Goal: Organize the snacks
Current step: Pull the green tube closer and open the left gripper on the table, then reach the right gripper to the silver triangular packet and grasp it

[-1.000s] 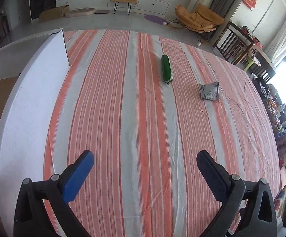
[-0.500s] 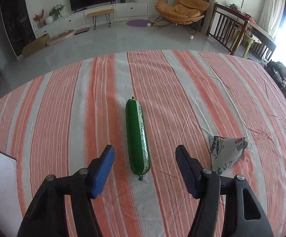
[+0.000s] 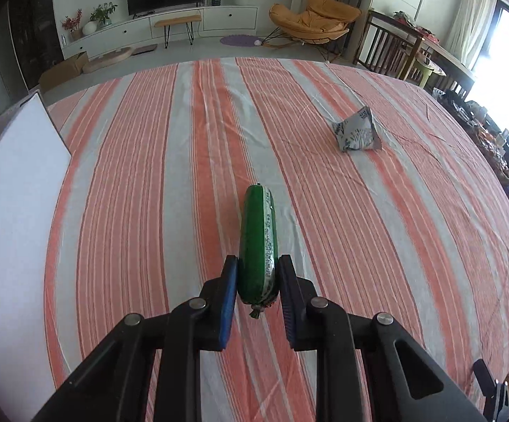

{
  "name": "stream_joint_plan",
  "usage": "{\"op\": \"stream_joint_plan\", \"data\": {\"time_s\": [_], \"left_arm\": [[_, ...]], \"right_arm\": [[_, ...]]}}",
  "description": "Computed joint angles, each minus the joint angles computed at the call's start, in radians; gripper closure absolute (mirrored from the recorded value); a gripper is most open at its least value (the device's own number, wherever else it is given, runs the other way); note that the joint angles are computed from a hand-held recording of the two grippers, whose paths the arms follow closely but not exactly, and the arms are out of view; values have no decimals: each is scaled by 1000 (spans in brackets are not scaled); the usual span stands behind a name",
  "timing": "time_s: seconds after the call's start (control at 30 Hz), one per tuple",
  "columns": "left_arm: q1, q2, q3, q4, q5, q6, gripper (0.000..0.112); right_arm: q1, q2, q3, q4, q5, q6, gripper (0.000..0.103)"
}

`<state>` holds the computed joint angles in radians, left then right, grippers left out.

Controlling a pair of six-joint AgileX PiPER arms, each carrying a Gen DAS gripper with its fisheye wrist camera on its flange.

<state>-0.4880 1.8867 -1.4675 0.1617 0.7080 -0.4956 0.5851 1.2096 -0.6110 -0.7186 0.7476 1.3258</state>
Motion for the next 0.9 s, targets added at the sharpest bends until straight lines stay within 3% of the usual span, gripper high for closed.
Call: {"op": "stream_joint_plan", "data": {"time_s": [0.1,0.2,0.27,0.4,0.47,0.63,0.7,0.77,0.9], "left_arm": [[-67,-156,232,29,-57,-54,90],[-120,-200,335,56,-78,-83,88],[-149,-204,352,133,-100,-130,84],[-113,-188,336,117,-139,-89,75],[-114,-172,322,175,-141,-124,70],[-135,-157,340,268,-198,-178,49],[-150,-152,353,381,-183,-316,24],[-117,-154,382,375,-230,-363,17],[-112,-133,368,388,-208,-377,9]], "right_arm": [[0,0,0,0,-1,0,9],[1,1,0,-2,1,3,9],[2,1,0,-4,2,7,9],[5,1,0,-5,4,11,9],[6,2,0,-6,4,12,9],[8,1,1,-7,6,15,9],[7,1,2,-7,5,15,9],[8,1,2,-8,5,16,9],[8,2,3,-9,4,18,9]]}}
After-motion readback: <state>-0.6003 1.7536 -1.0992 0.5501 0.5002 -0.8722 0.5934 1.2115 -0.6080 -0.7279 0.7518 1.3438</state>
